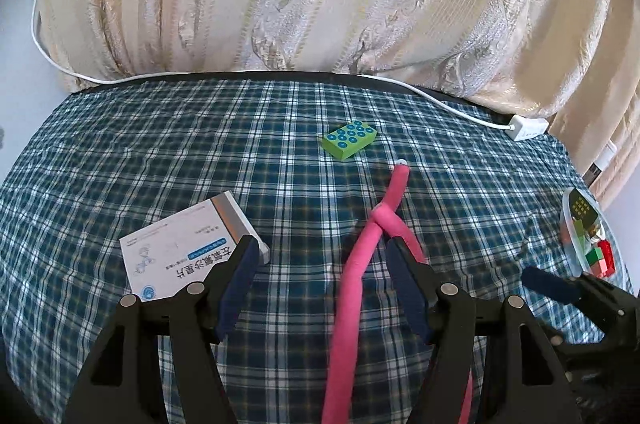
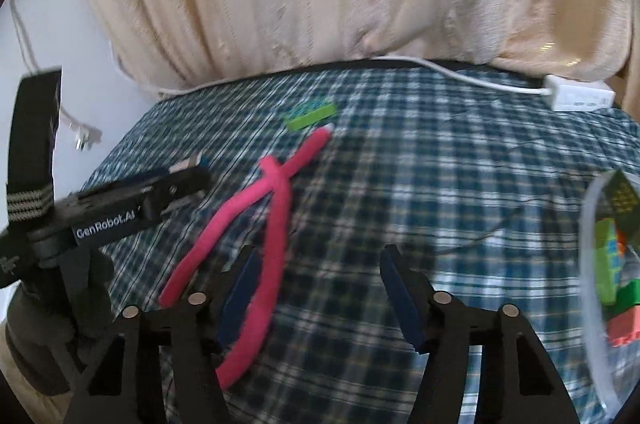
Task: Organize objects
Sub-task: 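Move both open tools toward the pink foam sticks, then close the right tool on a pink foam stick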
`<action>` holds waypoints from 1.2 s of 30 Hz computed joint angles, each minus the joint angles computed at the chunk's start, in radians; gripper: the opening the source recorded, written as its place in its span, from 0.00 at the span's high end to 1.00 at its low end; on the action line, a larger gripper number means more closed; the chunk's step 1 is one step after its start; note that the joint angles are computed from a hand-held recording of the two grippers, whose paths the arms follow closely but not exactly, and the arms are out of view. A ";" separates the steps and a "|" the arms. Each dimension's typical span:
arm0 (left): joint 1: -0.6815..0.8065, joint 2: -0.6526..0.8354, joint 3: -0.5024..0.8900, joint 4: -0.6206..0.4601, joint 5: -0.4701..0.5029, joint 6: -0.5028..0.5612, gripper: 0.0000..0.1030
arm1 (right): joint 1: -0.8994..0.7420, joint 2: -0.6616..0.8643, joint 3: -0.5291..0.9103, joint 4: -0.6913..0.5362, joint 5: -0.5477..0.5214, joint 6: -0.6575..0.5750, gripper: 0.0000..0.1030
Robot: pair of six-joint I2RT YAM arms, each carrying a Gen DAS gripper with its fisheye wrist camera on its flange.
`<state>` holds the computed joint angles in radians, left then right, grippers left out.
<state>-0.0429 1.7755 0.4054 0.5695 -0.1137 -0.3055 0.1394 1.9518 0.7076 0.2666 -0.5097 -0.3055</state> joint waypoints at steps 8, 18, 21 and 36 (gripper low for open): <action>0.038 0.014 -0.002 0.014 0.027 0.011 0.35 | 0.075 0.037 0.020 -0.005 0.058 0.009 0.51; 0.042 0.033 0.002 0.023 0.038 0.016 0.35 | 0.128 0.088 0.057 -0.030 0.120 0.002 0.71; 0.039 0.041 0.008 0.020 0.038 0.015 0.35 | 0.133 0.089 0.057 -0.026 0.124 0.003 0.73; -0.038 0.096 0.045 0.000 -0.001 0.035 0.35 | 0.075 0.070 0.007 0.033 0.136 -0.013 0.84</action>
